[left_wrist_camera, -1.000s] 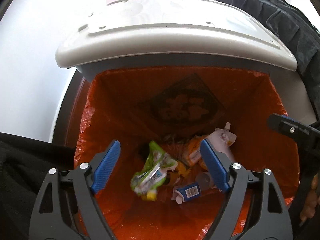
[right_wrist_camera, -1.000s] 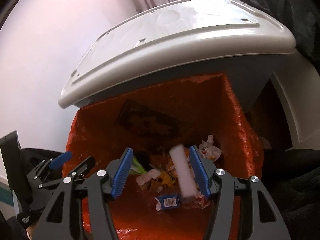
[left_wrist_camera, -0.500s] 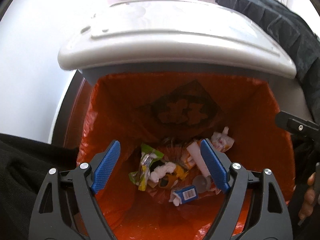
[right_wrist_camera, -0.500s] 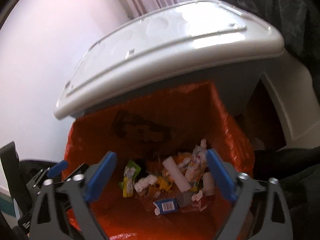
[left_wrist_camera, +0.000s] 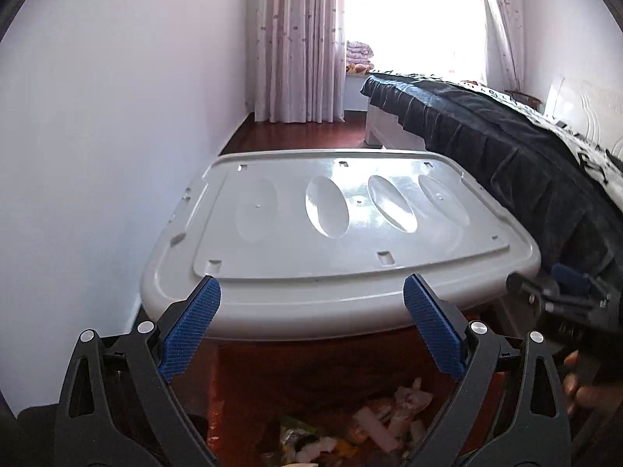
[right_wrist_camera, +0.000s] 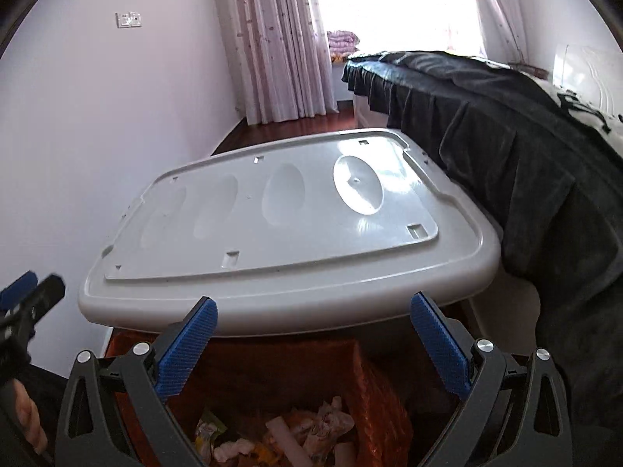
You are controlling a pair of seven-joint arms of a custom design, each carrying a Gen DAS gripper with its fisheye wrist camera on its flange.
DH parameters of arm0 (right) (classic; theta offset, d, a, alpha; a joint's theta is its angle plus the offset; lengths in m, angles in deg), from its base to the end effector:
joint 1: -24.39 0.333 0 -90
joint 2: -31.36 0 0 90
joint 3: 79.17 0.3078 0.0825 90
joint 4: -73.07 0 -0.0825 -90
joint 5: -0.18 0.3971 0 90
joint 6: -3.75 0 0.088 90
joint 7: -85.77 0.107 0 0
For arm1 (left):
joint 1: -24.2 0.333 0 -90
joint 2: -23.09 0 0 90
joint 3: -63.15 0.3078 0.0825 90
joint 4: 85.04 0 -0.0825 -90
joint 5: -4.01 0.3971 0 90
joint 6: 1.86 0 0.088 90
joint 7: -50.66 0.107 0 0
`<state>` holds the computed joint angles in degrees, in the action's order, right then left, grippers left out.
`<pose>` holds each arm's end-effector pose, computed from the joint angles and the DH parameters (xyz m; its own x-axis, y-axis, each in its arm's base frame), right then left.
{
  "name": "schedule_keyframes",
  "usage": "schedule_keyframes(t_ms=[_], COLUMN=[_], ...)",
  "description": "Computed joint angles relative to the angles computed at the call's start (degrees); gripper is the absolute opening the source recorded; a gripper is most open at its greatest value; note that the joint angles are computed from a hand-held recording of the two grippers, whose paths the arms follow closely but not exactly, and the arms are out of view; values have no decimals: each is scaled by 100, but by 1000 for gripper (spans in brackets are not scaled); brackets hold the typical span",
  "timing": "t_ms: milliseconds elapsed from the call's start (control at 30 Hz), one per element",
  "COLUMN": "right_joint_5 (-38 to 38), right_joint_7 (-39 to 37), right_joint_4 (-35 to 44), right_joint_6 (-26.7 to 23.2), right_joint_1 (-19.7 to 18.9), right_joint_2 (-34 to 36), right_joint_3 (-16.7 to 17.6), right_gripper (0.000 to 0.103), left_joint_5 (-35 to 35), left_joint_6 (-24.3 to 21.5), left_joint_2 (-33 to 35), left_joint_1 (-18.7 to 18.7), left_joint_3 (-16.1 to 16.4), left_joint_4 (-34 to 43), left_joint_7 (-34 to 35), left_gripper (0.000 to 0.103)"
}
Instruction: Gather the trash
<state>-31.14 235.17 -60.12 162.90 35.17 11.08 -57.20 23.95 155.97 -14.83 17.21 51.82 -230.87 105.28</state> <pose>0.4081 0.3089 0.5385 0.0734 -0.9865 -0.1464 -0.6453 0.0650 -0.7612 0.3912 -0.1568 0.5716 0.0039 -0.9996 0.0295 -0.6097 -0.0258 -0.7922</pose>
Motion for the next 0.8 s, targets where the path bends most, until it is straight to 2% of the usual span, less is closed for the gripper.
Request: schedule_keyframes(t_ms=[67, 200, 800], right_joint_5=[-79, -287, -285], right_joint_7=[-9, -75, -196], right_joint_4=[12, 78, 106], right_joint_6=[-18, -92, -155], right_joint_1=[-6, 27, 242], right_joint_2=[7, 60, 172], right_joint_3=[42, 91, -100], right_gripper=[98, 98, 98], left_joint_5=[-137, -188, -136], left_joint_6=[8, -68, -149], left_joint_2=[118, 132, 111], left_joint_1=[-85, -23, -53], left_joint_3=[110, 95, 132], left_joint_4=[52, 9, -92], left_joint_7=[20, -76, 177], left_gripper=[93, 93, 93])
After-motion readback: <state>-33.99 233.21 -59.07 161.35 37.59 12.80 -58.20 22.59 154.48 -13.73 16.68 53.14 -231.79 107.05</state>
